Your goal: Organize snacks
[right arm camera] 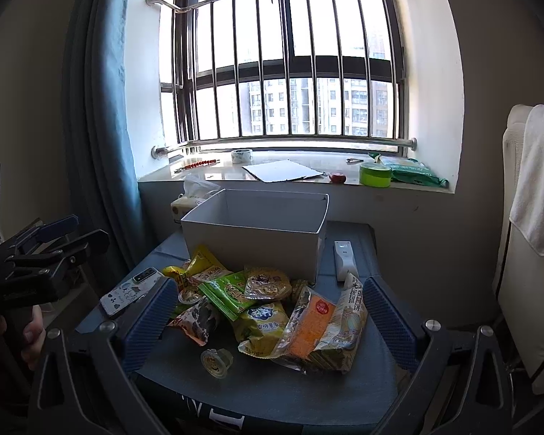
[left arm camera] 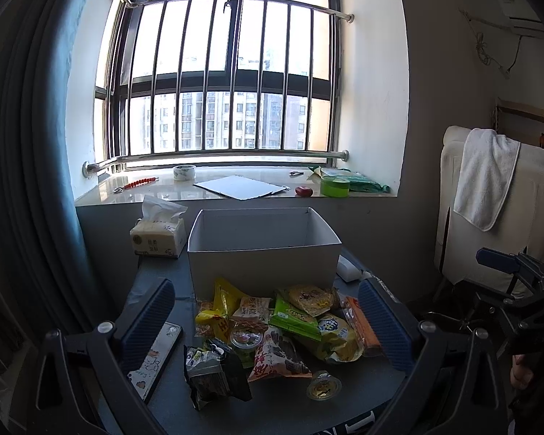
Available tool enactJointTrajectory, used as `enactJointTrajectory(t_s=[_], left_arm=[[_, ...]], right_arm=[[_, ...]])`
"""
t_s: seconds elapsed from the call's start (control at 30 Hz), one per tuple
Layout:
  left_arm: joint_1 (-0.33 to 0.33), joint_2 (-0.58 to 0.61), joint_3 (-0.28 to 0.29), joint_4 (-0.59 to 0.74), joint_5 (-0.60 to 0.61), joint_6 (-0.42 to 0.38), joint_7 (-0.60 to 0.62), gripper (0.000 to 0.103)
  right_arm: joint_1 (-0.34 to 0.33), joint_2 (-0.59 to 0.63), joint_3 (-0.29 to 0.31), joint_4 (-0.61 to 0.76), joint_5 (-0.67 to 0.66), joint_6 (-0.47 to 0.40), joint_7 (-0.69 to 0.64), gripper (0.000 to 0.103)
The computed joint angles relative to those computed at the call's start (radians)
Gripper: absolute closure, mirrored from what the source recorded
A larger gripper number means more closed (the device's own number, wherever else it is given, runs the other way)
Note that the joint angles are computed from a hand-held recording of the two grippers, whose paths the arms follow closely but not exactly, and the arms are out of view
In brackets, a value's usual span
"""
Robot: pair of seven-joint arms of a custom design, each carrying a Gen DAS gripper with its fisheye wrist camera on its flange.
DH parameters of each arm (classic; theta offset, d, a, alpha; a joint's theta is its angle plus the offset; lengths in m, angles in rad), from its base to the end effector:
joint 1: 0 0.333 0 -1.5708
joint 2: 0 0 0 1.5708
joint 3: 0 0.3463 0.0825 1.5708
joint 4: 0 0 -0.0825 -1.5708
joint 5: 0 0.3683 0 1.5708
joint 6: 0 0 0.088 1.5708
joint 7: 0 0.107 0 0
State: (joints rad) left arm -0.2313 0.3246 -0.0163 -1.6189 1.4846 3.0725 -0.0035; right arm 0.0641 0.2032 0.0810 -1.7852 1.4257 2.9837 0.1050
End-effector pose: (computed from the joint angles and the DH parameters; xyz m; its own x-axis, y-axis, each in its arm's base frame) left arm 0.6297 -0.2401 0.5434 -0.1487 -0.9869 0.0633 -0.3745 -0.0030 -0.9272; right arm 0.6379 0.0186 0.5416 0.2979 -0.9536 -0.0444 -0.4115 -0.0863 -0.9073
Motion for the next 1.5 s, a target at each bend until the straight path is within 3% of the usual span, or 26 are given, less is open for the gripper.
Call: enactJointTrajectory(t_s=[1.5], left_arm=[[-0.006, -0.005, 0.004, -0.017, -0.042, -0.008, 0.04, 0.0]], right_arm=[[0.001, -0.005, -0.001, -0.02, -0.033, -0.019, 0.032, 0.0]])
